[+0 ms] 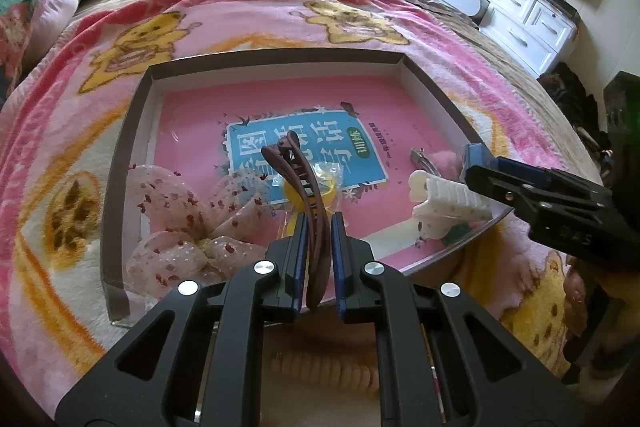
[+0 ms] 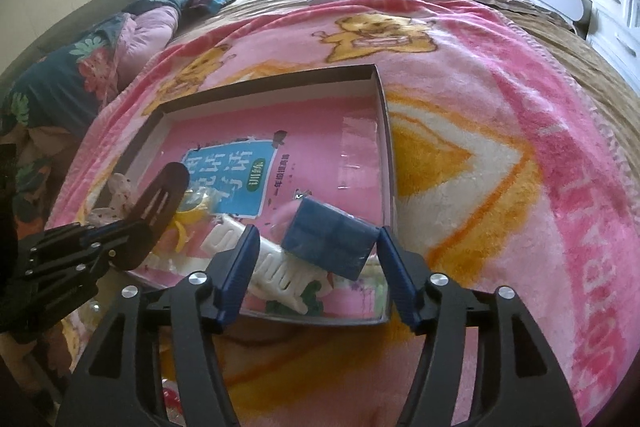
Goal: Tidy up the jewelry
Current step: 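Carry the brown clip and blue item into the tray box and open both tools, then lift both open tools out of the tray box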
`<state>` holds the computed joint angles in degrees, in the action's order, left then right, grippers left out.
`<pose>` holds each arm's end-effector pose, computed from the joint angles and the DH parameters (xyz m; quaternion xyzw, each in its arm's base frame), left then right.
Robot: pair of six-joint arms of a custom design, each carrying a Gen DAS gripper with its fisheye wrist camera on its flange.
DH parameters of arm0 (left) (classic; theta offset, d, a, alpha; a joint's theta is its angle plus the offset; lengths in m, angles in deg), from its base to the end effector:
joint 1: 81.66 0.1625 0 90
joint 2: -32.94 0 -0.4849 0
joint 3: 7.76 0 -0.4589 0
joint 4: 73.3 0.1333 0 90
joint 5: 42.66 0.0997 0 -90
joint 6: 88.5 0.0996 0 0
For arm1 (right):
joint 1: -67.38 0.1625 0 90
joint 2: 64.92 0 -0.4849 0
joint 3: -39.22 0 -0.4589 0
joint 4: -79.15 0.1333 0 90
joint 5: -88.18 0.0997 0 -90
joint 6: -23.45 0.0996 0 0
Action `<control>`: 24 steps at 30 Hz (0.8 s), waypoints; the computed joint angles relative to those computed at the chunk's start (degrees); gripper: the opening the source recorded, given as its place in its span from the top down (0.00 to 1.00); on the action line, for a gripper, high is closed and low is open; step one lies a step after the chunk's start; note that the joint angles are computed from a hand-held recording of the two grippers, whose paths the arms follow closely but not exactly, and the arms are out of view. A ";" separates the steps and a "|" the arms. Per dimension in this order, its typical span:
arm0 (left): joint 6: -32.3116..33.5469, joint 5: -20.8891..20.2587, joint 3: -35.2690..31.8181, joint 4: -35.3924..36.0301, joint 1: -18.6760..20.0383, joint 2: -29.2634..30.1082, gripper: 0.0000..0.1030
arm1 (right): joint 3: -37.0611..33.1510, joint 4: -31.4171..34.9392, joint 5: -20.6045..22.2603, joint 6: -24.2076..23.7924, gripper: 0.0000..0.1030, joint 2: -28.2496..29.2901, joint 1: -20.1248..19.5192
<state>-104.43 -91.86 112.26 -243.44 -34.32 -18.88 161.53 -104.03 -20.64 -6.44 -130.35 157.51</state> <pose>-0.2494 -0.5634 0.0644 0.1802 0.9153 -0.2547 0.2546 0.1025 -0.5883 0.2022 0.1936 -0.9187 0.2571 0.2291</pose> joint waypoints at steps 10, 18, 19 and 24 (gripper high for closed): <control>-1.52 1.53 1.26 0.74 -1.38 -1.68 0.81 | 3.03 -2.78 1.44 -0.95 0.20 -3.95 0.75; -2.61 2.99 2.58 1.20 -3.06 -3.52 0.57 | 5.10 -4.87 2.24 -0.83 0.11 -6.85 0.92; -2.89 3.28 2.77 1.34 -3.34 -3.82 0.52 | 5.32 -4.91 2.28 -0.70 0.11 -7.20 0.97; -4.53 4.63 3.71 2.20 -4.61 -5.62 0.36 | 6.33 -5.69 1.99 -0.28 0.09 -9.05 1.27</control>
